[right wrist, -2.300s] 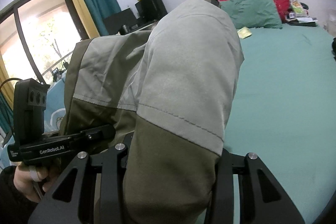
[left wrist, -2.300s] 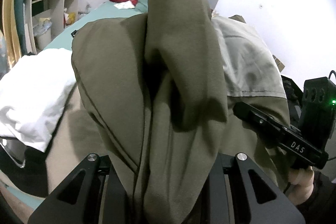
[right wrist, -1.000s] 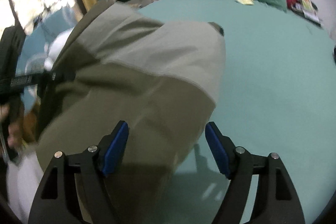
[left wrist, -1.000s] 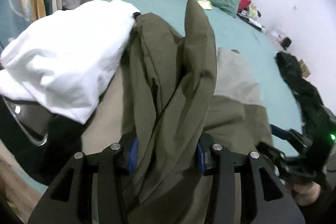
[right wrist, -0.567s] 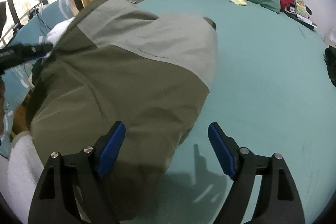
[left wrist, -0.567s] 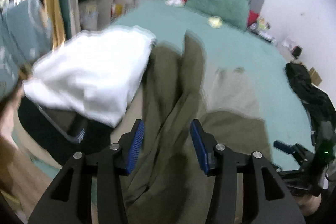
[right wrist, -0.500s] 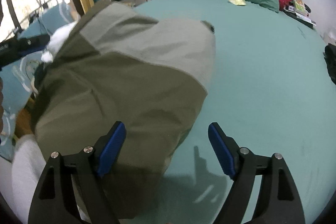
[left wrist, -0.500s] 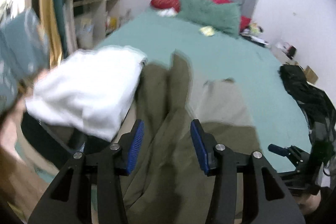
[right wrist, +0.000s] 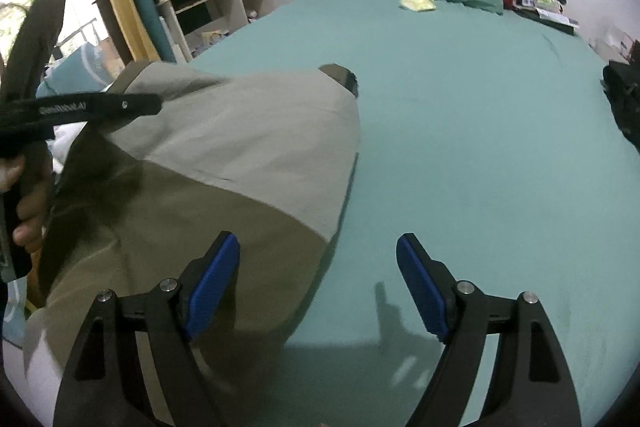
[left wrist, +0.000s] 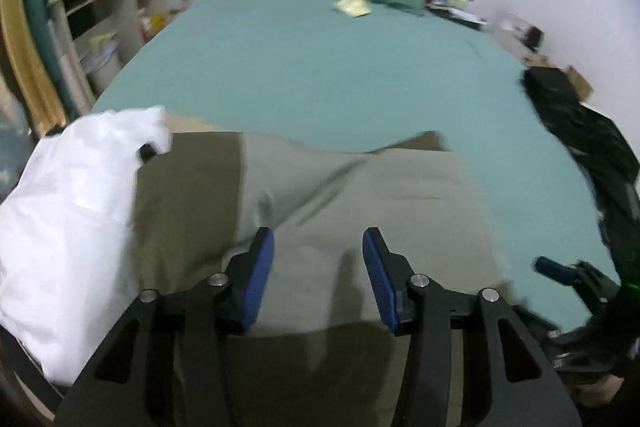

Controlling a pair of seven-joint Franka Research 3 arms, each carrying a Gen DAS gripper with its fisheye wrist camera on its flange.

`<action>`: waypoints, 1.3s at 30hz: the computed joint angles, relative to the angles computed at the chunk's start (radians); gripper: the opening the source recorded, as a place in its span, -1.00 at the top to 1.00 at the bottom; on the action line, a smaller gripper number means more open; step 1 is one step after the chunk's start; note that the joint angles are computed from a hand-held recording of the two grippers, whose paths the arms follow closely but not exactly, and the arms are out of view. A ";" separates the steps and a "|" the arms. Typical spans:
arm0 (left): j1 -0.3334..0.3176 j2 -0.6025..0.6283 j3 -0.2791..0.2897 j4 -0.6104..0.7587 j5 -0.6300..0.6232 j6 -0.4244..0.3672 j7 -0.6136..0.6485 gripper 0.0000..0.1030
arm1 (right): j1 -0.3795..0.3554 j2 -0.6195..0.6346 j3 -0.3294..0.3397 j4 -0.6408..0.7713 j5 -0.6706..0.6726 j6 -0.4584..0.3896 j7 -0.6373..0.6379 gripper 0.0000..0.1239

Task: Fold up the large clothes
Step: 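Lower the jacket onto the pile and open both tools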

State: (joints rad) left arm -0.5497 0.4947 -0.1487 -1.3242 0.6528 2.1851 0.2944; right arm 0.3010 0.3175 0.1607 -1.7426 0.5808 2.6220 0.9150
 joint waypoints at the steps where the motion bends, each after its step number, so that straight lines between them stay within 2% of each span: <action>1: 0.023 -0.018 -0.003 -0.049 -0.014 0.055 -0.008 0.06 | -0.005 0.013 0.003 0.014 0.010 -0.008 -0.007 -0.31; 2: 0.040 -0.035 -0.003 -0.096 -0.020 0.102 -0.021 0.20 | -0.008 0.024 0.006 0.025 0.018 -0.008 -0.013 -0.31; 3: 0.051 -0.038 -0.002 -0.112 -0.028 0.115 -0.026 0.33 | -0.004 0.036 0.006 0.036 0.012 0.001 -0.018 -0.31; 5: 0.067 -0.056 0.004 -0.154 -0.032 0.126 -0.052 0.87 | 0.002 0.050 0.006 0.043 -0.001 0.020 -0.025 -0.38; 6: 0.086 -0.073 0.004 -0.198 -0.044 0.177 -0.080 0.88 | 0.008 0.060 0.002 0.050 -0.013 0.026 -0.017 -0.42; 7: 0.110 -0.086 -0.003 -0.237 -0.057 0.238 -0.107 0.88 | 0.011 0.073 -0.001 0.065 -0.023 0.018 0.000 -0.47; 9: 0.110 -0.086 0.000 -0.238 -0.058 0.255 -0.119 0.88 | 0.003 0.093 0.000 0.099 -0.022 -0.019 0.028 -0.49; 13: 0.062 -0.061 0.002 -0.160 -0.011 0.142 -0.115 0.84 | 0.006 0.082 -0.011 0.102 -0.051 -0.044 0.073 -0.49; 15: 0.040 -0.058 -0.001 -0.133 0.008 0.089 -0.114 0.73 | 0.004 0.069 -0.012 0.091 -0.058 -0.059 0.085 -0.49; 16: 0.024 -0.062 -0.001 -0.124 0.024 0.063 -0.125 0.62 | 0.002 0.058 -0.012 0.080 -0.058 -0.064 0.089 -0.49; 17: 0.019 -0.076 -0.003 -0.137 0.033 0.059 -0.135 0.47 | -0.002 0.048 -0.011 0.070 -0.055 -0.071 0.087 -0.49; 19: 0.005 -0.094 -0.012 -0.151 0.049 0.039 -0.153 0.38 | -0.007 0.018 -0.008 0.038 -0.045 -0.084 0.078 -0.49; 29: -0.037 -0.156 -0.068 -0.221 0.058 -0.027 -0.251 0.36 | -0.012 -0.118 -0.024 -0.123 0.010 -0.147 0.022 -0.49; 36: -0.063 -0.157 -0.100 -0.232 0.012 -0.078 -0.303 0.36 | -0.007 -0.198 -0.040 -0.224 0.044 -0.158 -0.012 -0.49; 39: -0.071 -0.169 -0.109 -0.255 -0.001 -0.073 -0.335 0.36 | -0.004 -0.225 -0.048 -0.260 0.042 -0.161 -0.020 -0.49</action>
State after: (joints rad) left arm -0.6203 0.3262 -0.2573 -1.5794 0.6522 2.1122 -0.0402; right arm 0.2974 0.0926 0.1125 -2.0025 0.6233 2.4611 0.8947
